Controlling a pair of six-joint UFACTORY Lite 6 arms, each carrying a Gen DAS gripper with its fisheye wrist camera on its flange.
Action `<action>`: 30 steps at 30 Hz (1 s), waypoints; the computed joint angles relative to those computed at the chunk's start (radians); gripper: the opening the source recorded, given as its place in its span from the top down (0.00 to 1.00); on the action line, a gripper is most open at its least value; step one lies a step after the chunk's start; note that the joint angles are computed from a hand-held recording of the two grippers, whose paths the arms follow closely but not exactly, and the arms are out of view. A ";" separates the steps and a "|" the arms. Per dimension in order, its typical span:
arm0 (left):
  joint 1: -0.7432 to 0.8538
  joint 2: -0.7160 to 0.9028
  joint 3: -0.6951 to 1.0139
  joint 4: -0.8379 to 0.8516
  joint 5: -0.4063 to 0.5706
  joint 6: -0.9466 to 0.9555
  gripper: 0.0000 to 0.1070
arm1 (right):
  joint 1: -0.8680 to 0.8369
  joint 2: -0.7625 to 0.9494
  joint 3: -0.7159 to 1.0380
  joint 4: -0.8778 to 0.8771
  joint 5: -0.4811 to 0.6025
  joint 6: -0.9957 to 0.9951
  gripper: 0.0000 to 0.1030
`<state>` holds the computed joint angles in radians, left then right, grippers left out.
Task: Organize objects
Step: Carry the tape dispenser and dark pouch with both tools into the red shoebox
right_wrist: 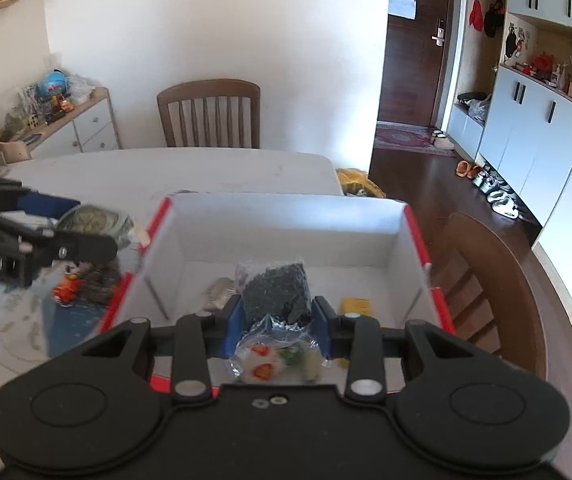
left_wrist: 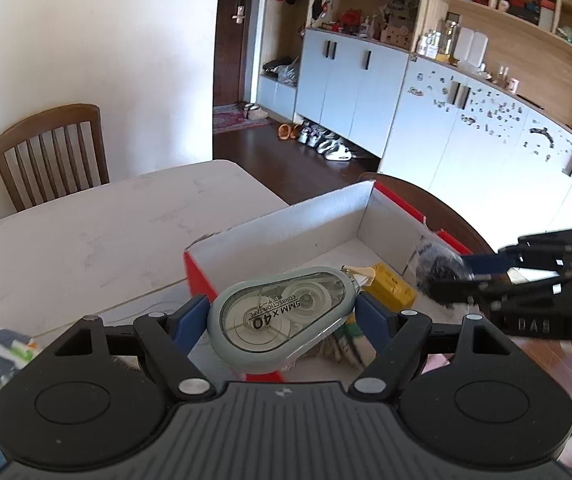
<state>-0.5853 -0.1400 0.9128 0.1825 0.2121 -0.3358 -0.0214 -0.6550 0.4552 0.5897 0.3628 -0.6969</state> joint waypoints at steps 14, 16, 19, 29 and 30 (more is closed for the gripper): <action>-0.100 0.473 0.430 0.493 0.126 -0.519 0.26 | -0.112 0.327 0.071 0.479 -0.066 -0.669 0.66; -0.106 0.536 0.487 0.486 0.141 -0.511 0.26 | -0.115 0.361 0.081 0.513 -0.069 -0.728 0.66; -0.113 0.634 0.583 0.456 0.172 -0.478 0.26 | -0.097 0.422 0.098 0.556 -0.092 -0.786 0.66; -0.131 0.876 0.848 0.359 0.273 -0.350 0.26 | -0.046 0.527 0.121 0.605 -0.145 -0.872 0.66; -0.134 0.894 0.872 0.345 0.287 -0.334 0.26 | -0.039 0.534 0.121 0.594 -0.152 -0.866 0.66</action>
<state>-0.7188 0.7539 1.7846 0.5275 0.4994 -0.6700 -0.0602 -0.1209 0.5765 1.1839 0.2104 -1.5630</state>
